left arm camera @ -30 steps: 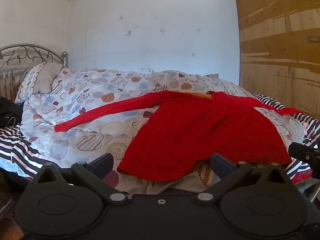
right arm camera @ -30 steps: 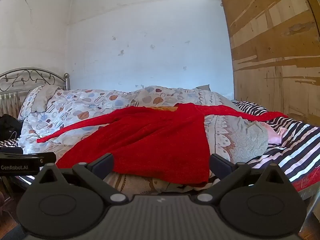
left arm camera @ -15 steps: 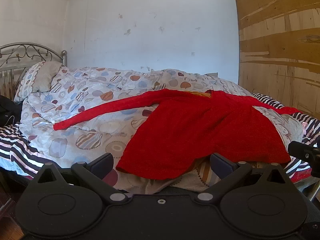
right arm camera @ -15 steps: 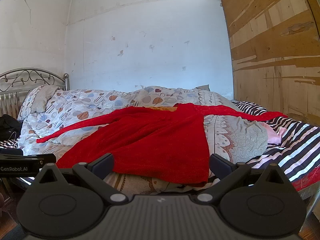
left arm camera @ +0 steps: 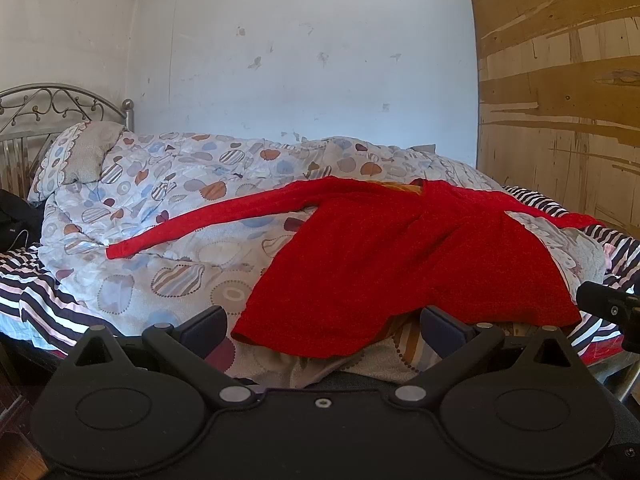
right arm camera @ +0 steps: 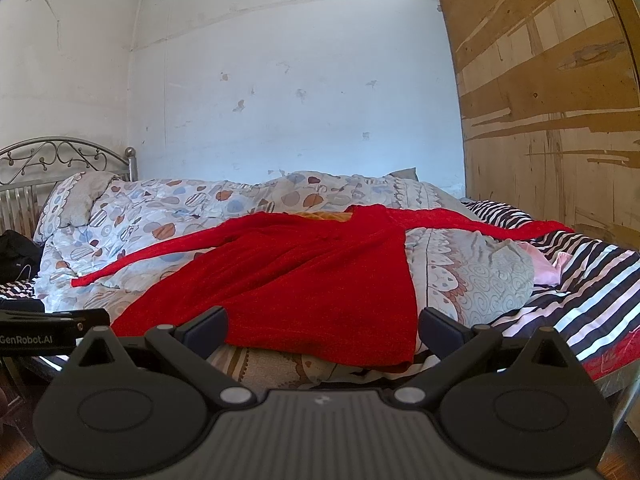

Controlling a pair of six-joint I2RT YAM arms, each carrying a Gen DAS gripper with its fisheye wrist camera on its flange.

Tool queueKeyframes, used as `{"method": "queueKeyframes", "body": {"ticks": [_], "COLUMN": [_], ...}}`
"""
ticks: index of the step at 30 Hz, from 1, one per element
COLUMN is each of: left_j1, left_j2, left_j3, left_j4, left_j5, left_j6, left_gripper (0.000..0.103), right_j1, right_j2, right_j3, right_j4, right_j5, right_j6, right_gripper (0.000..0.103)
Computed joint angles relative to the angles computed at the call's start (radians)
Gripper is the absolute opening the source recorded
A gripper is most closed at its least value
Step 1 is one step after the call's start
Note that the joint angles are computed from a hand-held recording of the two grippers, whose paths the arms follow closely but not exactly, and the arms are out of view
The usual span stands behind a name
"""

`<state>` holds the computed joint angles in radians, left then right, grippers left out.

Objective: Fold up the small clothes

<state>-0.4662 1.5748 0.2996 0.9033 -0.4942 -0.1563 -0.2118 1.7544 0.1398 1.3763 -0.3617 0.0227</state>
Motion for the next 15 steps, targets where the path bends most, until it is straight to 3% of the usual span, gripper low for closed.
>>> {"method": "queueKeyframes", "body": {"ticks": [15], "left_j1": [0.001], "left_j2": [-0.001], "left_j3": [0.001], "left_j4": [-0.004], "left_j5": [0.002], "left_j6": [-0.002], "left_gripper": [0.102], "right_j1": [0.0], "right_j2": [0.003], "right_j3": [0.0], "right_j4": [0.002], "right_j5": [0.0], "right_j6": [0.001], "right_gripper": [0.103]}}
